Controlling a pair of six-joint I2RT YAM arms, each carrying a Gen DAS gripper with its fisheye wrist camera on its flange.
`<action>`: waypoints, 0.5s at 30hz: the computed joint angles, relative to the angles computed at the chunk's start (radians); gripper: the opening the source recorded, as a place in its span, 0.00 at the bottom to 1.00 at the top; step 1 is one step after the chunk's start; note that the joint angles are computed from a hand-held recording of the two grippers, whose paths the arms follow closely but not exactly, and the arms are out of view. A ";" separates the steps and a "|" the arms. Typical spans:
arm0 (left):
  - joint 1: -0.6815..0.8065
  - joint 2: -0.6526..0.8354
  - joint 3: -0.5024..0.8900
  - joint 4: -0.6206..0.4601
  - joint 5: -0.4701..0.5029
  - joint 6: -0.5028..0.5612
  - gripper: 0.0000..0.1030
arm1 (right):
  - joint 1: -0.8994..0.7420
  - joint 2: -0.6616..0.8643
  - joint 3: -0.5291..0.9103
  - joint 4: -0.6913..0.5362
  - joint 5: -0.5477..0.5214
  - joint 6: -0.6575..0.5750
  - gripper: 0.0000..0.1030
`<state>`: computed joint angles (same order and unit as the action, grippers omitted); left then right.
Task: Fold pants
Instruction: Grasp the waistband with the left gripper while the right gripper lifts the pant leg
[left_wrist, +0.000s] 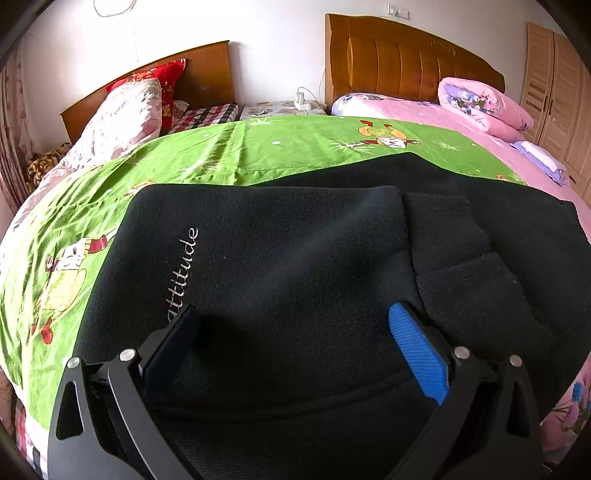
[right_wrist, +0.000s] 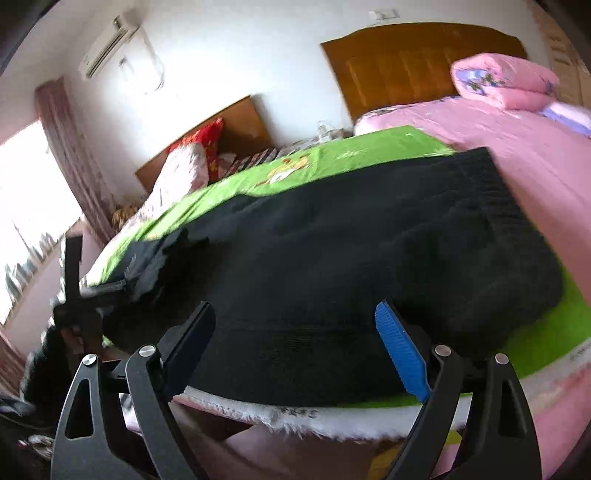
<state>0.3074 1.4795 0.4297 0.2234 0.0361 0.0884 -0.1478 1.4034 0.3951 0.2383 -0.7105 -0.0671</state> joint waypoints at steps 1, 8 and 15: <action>0.002 -0.001 0.000 0.000 0.003 0.001 0.99 | -0.069 -0.015 0.004 -0.019 -0.074 -0.005 0.83; -0.014 -0.264 -0.053 -0.114 0.094 -0.020 0.98 | -0.444 0.055 0.117 -0.259 -0.241 -0.116 0.84; -0.251 -0.061 0.034 -0.107 -0.071 -0.017 0.99 | -0.456 0.201 0.179 -0.270 -0.221 -0.091 0.84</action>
<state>0.0567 1.4186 0.4632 0.1167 -0.0348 0.0713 -0.6034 1.6049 0.5744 -0.0316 -0.9315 -0.1580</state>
